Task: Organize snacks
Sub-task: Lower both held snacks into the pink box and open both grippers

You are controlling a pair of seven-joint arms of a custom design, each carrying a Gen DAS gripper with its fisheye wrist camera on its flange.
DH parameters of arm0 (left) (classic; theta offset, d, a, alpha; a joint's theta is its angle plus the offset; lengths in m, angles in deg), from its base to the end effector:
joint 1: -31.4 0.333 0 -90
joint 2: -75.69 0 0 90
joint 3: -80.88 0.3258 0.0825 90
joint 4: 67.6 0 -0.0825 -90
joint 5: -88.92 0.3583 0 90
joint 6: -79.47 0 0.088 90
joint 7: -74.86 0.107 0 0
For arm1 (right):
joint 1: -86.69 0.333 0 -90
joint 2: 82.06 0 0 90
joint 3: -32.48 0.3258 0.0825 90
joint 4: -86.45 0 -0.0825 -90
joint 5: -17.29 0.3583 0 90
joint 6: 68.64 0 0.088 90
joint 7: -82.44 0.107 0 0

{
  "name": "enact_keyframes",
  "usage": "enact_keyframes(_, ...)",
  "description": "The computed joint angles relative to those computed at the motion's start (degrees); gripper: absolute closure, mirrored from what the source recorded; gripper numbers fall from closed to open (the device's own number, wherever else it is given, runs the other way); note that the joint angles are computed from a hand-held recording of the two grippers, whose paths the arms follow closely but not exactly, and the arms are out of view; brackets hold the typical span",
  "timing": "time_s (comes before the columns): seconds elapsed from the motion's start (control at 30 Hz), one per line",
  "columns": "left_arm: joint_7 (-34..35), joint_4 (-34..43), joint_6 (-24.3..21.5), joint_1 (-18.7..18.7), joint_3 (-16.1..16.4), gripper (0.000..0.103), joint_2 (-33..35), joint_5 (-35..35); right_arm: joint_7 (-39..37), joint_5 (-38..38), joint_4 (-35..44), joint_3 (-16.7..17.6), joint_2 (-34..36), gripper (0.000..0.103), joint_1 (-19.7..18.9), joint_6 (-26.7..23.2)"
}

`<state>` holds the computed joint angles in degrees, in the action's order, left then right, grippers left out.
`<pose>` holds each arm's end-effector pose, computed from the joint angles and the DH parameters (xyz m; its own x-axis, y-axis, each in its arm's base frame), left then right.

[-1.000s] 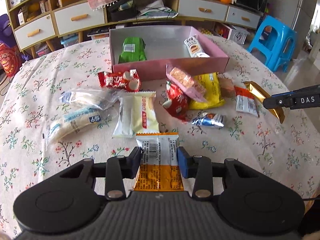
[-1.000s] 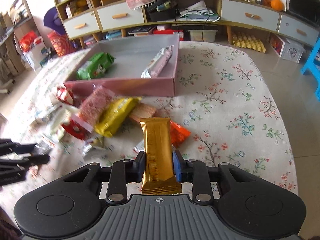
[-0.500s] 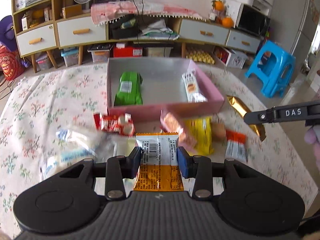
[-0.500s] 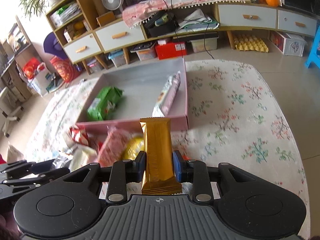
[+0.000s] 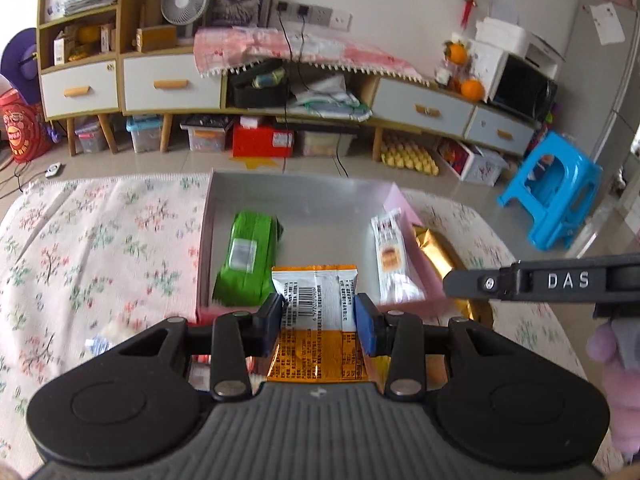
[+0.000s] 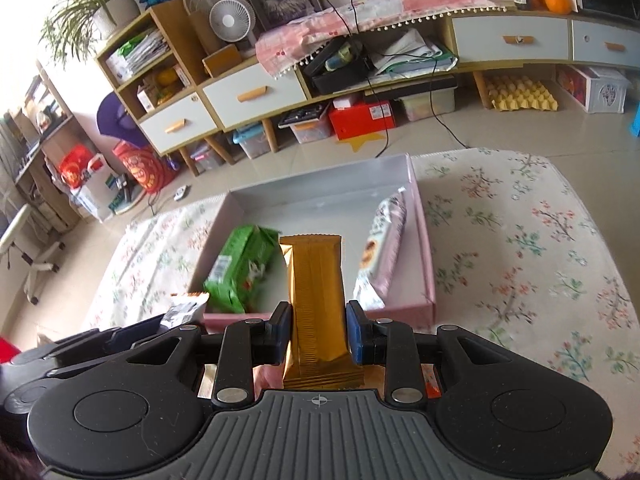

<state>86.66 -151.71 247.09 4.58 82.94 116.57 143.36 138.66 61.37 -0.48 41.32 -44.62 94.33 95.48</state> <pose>0.6459 -0.3618 0.3458 -0.0271 -0.9837 0.1779 -0.6718 -0.1139 -0.7320 0.7197 0.1451 0.3689 0.2556 -0.9067 -0.3354 -0.7581 0.0273 -0.6515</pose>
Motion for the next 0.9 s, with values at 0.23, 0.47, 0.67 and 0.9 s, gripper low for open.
enact_keyframes(0.23, -5.2, 8.1, -0.3, -2.1, 3.6, 0.067, 6.1, 1.4, -2.0, 4.7, 8.3, 5.0, 6.3, 0.075, -2.8, 1.0)
enact_keyframes(0.47, -7.4, 13.8, -1.2, -3.3, 5.6, 0.067, 10.5, 2.0, -0.6, 6.6, 14.9, 5.3, 11.8, 0.075, -2.9, 0.4)
enact_keyframes(0.67, -5.3, 16.5, -4.6, -3.1, 4.7, 0.067, 12.3, 1.0, 2.4, 4.6, 17.8, 4.0, 14.2, 0.075, -2.1, -0.4)
enact_keyframes(0.9, -2.1, 17.4, -7.0, -2.5, 3.4, 0.067, 13.0, -1.1, 5.1, 0.9, 18.7, 2.4, 15.4, 0.075, -1.0, -0.4)
